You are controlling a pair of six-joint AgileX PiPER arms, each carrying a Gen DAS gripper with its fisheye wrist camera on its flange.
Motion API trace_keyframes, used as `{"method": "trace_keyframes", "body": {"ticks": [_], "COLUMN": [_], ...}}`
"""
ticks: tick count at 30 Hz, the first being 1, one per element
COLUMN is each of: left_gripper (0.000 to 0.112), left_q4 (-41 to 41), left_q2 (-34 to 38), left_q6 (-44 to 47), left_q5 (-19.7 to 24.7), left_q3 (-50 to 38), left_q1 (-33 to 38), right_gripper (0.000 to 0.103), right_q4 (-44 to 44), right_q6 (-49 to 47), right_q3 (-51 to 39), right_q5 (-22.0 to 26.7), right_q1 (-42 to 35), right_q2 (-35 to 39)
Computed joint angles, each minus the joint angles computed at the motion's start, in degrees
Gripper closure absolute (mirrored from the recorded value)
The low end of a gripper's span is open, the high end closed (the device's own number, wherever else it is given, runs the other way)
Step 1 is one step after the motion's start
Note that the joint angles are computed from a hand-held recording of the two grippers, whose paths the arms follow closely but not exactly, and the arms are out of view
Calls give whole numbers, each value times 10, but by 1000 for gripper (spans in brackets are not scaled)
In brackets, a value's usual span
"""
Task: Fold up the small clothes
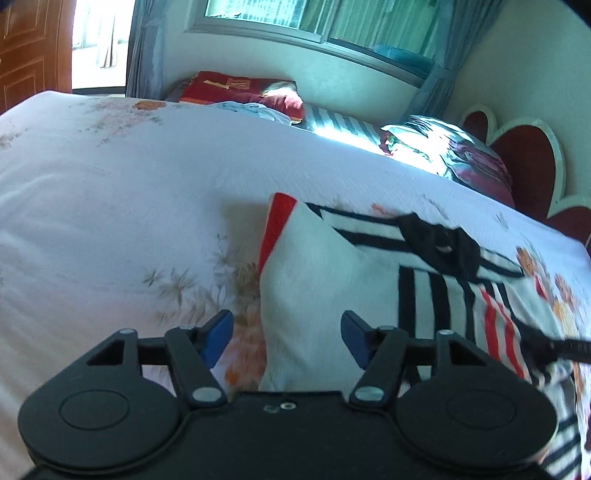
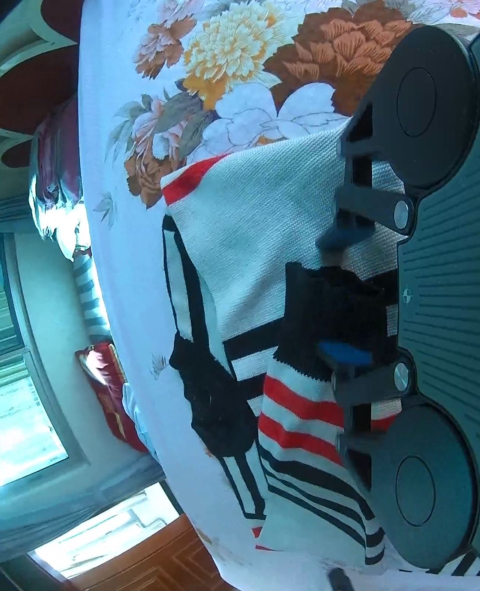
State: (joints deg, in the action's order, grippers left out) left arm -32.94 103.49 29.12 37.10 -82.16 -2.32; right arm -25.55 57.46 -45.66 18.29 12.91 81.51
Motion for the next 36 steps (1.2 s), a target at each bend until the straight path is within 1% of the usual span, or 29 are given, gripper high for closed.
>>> {"method": "trace_keyframes", "body": {"ticks": [1,4,5,6,7,8,9,10,11,14,16,17,18,19,20,21,22,23,24,25,27,28,29,30,31,32,33,35,36], "left_gripper": [54,56,56,56,59,65,70,86,93,100,101,101,101,101,100,100,96,91,89,86,85,81,75,70,60,53,53,53,53], "left_q4": [-8,-2,6,16,22,25,24,26,42,66,73,74,68,61,64,69,69,74,80,85,95,91,86,84,81,78,78,87,88], "left_q2": [22,88,106,122,137,152,165,171,175,180,181,181,181,179,178,177,175,173,169,161,141,130,118,106,93,78,64,44,36], "left_q6": [-1,-35,-49,-62,-73,-82,-89,-95,-107,-131,-150,-156,-153,-144,-143,-142,-138,-141,-146,-151,-155,-147,-136,-127,-115,-103,-94,-95,-95], "left_q5": [9,41,44,47,51,54,55,45,32,-7,-31,-43,-52,-61,-64,-61,-57,-51,-49,-52,-58,-61,-63,-65,-70,-79,-84,-80,-73], "left_q3": [-26,-113,-135,-156,-175,-194,-208,-212,-215,-212,-202,-196,-188,-181,-179,-181,-180,-183,-182,-175,-156,-144,-131,-121,-106,-89,-73,-55,-49], "left_q1": [0,-2,-5,-7,-9,-9,-8,-11,-15,-26,-29,-29,-29,-28,-30,-30,-29,-28,-27,-27,-28,-28,-28,-30,-32,-36,-40,-51,-56], "right_gripper": [71,71,72,81,83,83,85,85,86,87,89,94,103,103,103,103,103,103,103,103,102,98,93,72,40,32,32,33,38], "right_q4": [6,0,-1,-15,-28,-56,-102,-146,-183,-304,-350,-355,-337,-310,-305,-286,-279,-291,-305,-296,-273,-260,-245,-236,-237,-256,-258,-221,-210], "right_q6": [-7,-6,-6,5,13,35,73,109,137,230,260,260,239,215,213,189,179,192,211,211,203,195,185,181,188,212,212,168,153], "right_q3": [-2,-7,-7,-6,-6,-8,-9,-11,-13,-16,-17,-22,-33,-36,-26,-25,-25,-21,-15,-10,-5,-6,-7,-9,-12,-11,-11,-30,-37], "right_q5": [0,0,-2,-5,-8,-6,-1,3,8,33,52,73,98,100,79,69,70,72,70,59,39,35,28,27,31,33,30,43,47], "right_q1": [-1,1,0,3,6,11,20,29,37,65,75,80,79,65,51,43,41,42,41,34,24,22,18,20,27,33,36,44,47], "right_q2": [1,5,5,5,6,7,8,10,12,17,24,36,56,74,70,63,57,48,39,29,17,14,12,10,7,4,1,13,21]}}
